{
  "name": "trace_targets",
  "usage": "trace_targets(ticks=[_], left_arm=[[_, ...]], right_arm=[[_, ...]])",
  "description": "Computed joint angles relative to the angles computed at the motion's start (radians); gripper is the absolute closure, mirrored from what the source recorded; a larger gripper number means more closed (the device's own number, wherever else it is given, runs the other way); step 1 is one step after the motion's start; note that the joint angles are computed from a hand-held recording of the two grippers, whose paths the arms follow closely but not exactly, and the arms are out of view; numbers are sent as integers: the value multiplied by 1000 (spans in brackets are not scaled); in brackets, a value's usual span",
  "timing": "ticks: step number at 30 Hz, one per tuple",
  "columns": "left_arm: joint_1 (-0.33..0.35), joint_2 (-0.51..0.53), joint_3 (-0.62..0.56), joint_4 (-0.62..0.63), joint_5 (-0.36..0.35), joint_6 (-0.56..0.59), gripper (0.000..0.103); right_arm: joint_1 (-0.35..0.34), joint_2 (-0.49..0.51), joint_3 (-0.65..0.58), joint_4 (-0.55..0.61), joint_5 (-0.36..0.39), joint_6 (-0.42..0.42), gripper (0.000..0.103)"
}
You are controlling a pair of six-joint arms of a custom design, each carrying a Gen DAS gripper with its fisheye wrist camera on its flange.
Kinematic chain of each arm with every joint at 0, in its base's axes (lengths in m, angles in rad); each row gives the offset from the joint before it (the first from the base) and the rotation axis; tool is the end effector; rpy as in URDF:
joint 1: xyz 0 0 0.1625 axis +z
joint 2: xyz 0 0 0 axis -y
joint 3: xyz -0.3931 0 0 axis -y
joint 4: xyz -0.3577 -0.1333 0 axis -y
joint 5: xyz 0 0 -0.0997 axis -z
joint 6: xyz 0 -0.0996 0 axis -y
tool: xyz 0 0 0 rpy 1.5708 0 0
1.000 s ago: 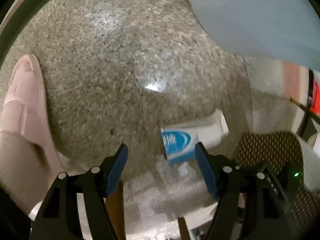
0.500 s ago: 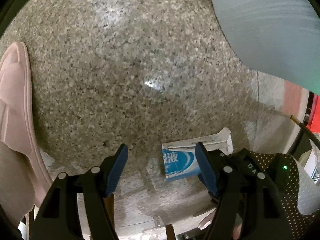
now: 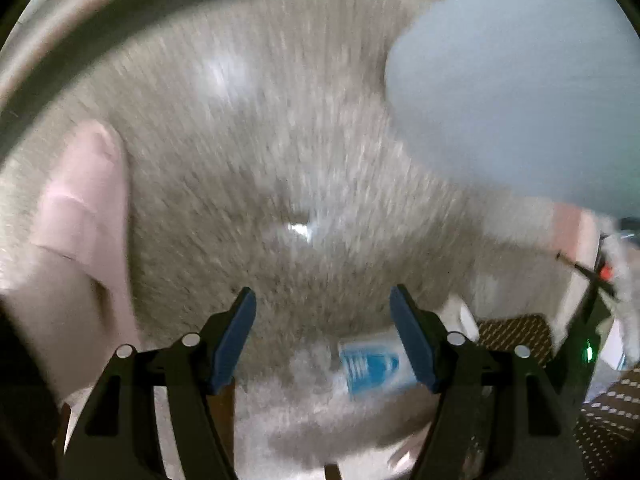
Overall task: Collect trash
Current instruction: 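Grasp the white-blue carton on the floor with the right tool, then lift the carton over the bin and open the right tool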
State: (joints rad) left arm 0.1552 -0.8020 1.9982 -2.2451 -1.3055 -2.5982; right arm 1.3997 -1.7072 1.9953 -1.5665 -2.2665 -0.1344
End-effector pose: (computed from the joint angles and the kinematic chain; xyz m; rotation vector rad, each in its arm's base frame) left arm -0.4127 -0.2259 -0.0209 -1.4302 2.3032 -0.6333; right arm 0.0067 -0.3695 0.3484 0.0860 -2.4556 -0.4925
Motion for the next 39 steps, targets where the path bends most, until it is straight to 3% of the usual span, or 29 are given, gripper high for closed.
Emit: trace_targets(ticks=[6,8,14,17,19,24,26,28,29,35,39], left_arm=[[-71,-79,-202,501,173,-228,35],[-81,-86,-270,625,239,-250,35],[-75,-53,-447,876,367,-277,35],[-48,-72,-437,848,402,-205,35],[-28,-104,-372,733,430,-174,37],[18,-113,-275,504,413,-59,58],[34,-110,-250,433,400,-20,72],[45,-106,-249,417,377,-1,76],[52,-107,-242,406,366,3,84],[51,-130,-201,376,365,-2,84],[51,-136,-194,363,362,-2,85]], right_arm=[[215,-84,-87,124,29,-129,60],[288,-107,-131,122,46,-198,60],[466,-65,-245,39,97,-278,60],[524,-34,-287,-38,91,-333,60],[545,5,-316,-87,88,-349,60],[562,90,-329,-234,49,-349,60],[552,122,-359,-263,50,-348,60],[541,143,-371,-287,57,-349,60],[540,162,-379,-305,57,-354,60],[553,198,-377,-343,83,-343,59],[568,197,-369,-367,118,-342,45]])
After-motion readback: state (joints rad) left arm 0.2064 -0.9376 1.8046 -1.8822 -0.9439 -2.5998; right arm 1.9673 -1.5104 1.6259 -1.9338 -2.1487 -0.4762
